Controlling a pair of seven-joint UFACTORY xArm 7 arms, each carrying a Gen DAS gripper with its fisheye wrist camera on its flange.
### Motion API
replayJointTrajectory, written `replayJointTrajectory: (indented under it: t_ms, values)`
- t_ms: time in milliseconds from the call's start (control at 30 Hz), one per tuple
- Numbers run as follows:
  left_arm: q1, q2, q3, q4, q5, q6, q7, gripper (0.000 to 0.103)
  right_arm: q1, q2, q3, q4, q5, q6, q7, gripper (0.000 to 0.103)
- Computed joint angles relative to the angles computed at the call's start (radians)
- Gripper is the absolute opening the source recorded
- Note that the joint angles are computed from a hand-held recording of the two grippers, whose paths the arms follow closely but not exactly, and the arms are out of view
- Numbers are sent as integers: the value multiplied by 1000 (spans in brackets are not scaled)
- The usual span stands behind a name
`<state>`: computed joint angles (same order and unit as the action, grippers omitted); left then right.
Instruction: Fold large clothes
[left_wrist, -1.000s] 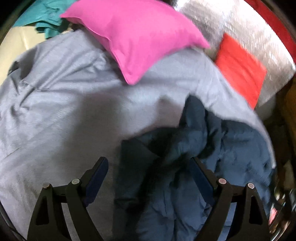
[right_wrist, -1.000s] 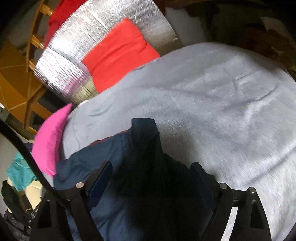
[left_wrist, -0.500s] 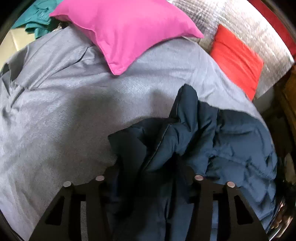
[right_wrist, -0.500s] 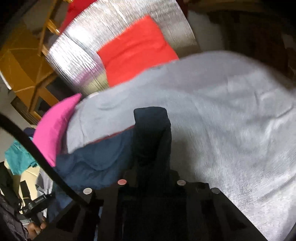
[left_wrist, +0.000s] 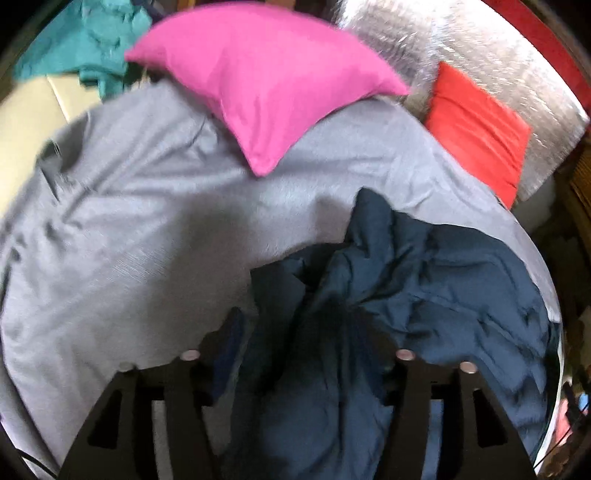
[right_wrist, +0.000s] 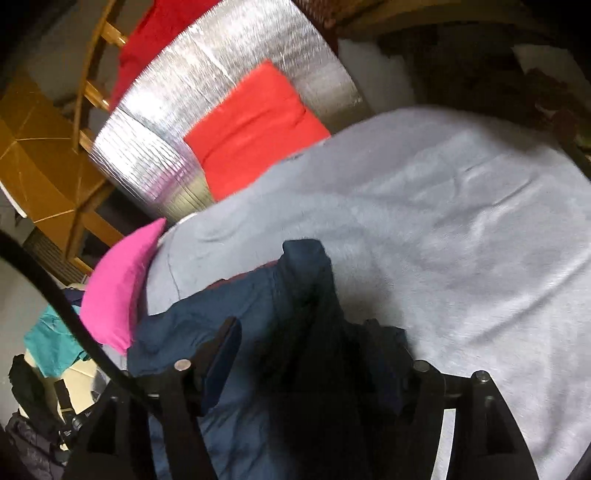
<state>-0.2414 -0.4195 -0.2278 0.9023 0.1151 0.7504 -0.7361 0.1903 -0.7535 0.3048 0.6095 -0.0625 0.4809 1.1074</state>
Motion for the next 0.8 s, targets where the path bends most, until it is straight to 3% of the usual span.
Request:
replayJointTrajectory:
  t_ms: [67,300,400,633,800]
  values:
    - [-4,-49,-9,-20,12,8,1,77,18,-67,-14,-30,15,28,4,71]
    - [1,-163,-46,-107,26,82,-18,77,103,-237,-28,-161,106,86,41,71]
    - [9,-208,-84,-136,65,122,-51,77,132,-252,-16,-164,120,123,38,72]
    - [-18,-350,-97,-241,44,156,-110,77,141,-220,1,-171,126,131,49,76]
    - [-20,-336,-90,-251,35,130,-100,82,170,-168,-45,-203,168,50,48,77]
